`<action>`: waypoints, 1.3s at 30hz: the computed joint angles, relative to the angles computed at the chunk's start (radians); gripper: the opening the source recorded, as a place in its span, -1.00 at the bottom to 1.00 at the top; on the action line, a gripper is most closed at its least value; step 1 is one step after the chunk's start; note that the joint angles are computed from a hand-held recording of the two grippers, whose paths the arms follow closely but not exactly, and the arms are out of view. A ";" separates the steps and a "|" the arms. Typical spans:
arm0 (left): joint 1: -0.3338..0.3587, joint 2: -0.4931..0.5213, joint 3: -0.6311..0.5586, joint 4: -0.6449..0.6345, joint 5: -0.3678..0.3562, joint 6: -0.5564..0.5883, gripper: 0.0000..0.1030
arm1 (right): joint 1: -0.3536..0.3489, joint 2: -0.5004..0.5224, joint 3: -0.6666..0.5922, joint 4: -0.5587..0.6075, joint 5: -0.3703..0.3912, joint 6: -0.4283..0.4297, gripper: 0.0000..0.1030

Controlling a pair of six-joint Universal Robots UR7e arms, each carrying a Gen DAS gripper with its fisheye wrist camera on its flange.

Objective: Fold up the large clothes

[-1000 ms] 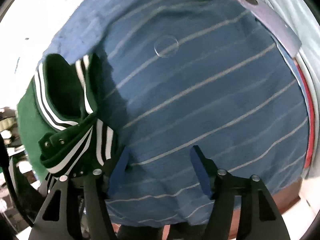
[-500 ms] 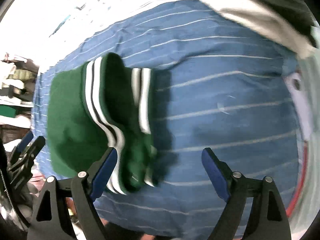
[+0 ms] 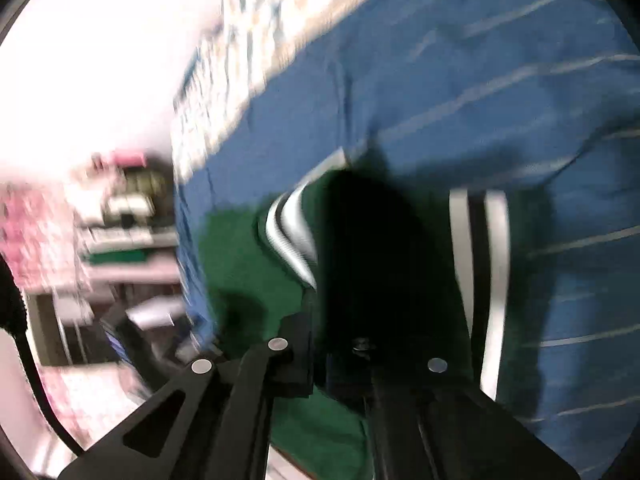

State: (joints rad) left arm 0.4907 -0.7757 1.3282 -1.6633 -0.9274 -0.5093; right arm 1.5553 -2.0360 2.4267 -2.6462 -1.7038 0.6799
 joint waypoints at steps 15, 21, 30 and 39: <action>-0.027 -0.041 -0.042 0.142 0.022 -0.099 1.00 | 0.003 -0.172 0.035 0.286 0.012 0.111 0.45; -0.068 -0.101 0.036 0.295 0.105 -0.220 1.00 | 0.029 -0.173 0.121 0.382 0.062 0.173 0.12; -0.017 -0.150 0.168 0.066 -0.009 -0.087 1.00 | 0.218 -0.151 0.115 0.369 -0.213 0.416 -0.96; 0.099 -0.116 0.098 -0.061 -0.297 -0.027 1.00 | 0.186 -0.089 0.045 0.367 -0.221 0.281 0.36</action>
